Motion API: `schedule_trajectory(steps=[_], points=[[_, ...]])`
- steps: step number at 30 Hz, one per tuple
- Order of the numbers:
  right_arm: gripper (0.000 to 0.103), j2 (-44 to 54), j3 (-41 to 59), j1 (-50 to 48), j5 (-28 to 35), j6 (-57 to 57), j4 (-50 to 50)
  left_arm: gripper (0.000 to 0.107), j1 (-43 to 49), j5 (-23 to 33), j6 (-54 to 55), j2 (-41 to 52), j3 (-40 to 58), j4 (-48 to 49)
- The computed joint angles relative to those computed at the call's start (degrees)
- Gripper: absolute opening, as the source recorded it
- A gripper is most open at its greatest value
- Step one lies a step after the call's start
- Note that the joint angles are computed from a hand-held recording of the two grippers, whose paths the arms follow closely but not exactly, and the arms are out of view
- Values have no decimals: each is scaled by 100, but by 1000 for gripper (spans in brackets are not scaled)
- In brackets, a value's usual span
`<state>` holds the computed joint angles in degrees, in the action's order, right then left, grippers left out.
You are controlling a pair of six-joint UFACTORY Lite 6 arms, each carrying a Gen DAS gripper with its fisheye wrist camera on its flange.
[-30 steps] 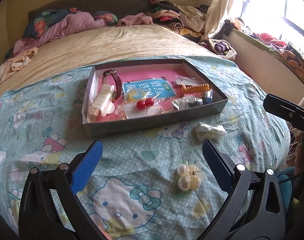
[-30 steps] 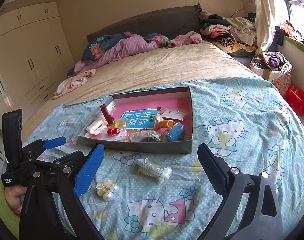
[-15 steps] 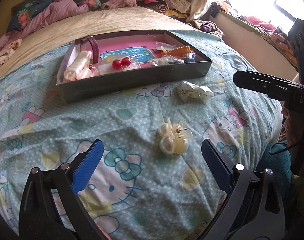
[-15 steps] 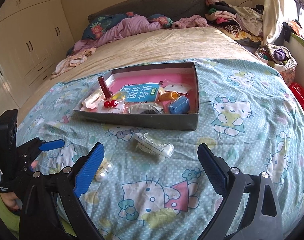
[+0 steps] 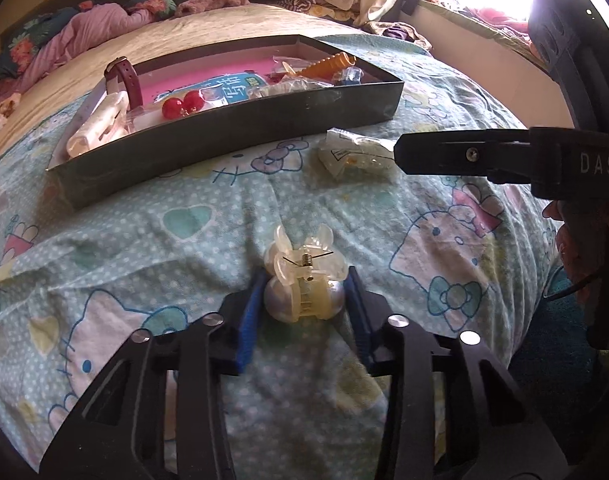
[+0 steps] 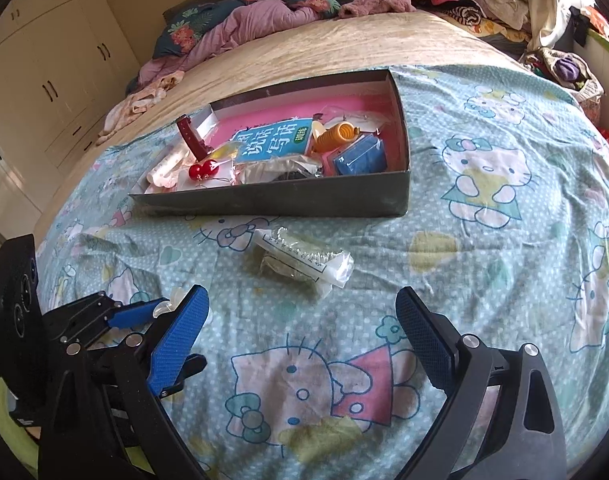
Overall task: Organize jewelry
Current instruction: 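Grasp the pearl hair clip with the left tool while the right tool grasps the clear bagged accessory, then carry the pearl clip and bagged accessory into the box and open both tools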
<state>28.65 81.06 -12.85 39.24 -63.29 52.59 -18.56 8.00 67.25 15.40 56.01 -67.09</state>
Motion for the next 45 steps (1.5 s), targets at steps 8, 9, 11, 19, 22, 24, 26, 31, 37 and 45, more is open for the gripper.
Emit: schedule_trajectory(steps=[8, 9, 11, 19, 22, 24, 26, 31, 37, 45], points=[[94, 850, 841, 498, -276, 971, -451, 30, 519, 428, 69, -372, -121, -24], [94, 894, 862, 596, -437, 1089, -550, 30, 578, 460, 77, -417, -136, -21], [88, 953, 865, 795, -856, 1399, -858, 30, 656, 493, 92, -476, -128, -28], [59, 770, 482, 786, -1147, 71, 189, 30, 888, 627, -180, -602, 72, 212], [59, 338, 17, 691, -1124, -718, 852, 30, 939, 648, -345, -510, 340, 338], [59, 85, -181, 621, -1080, -1088, 1157, 30, 977, 669, -545, -432, 555, 521], [59, -136, -255, 536, -1040, -1202, 1226, 30, 1002, 680, -734, -350, 766, 710], [59, -289, -2, 349, -910, -1160, 1179, 30, 1023, 698, -1133, -49, 1313, 1078], [59, -107, 485, 97, -753, -1022, 1099, 30, 985, 674, -1725, 430, 1994, 1654], [59, 283, 1137, 78, -789, -665, 840, 30, 847, 761, -2812, 1208, 3085, 2678]])
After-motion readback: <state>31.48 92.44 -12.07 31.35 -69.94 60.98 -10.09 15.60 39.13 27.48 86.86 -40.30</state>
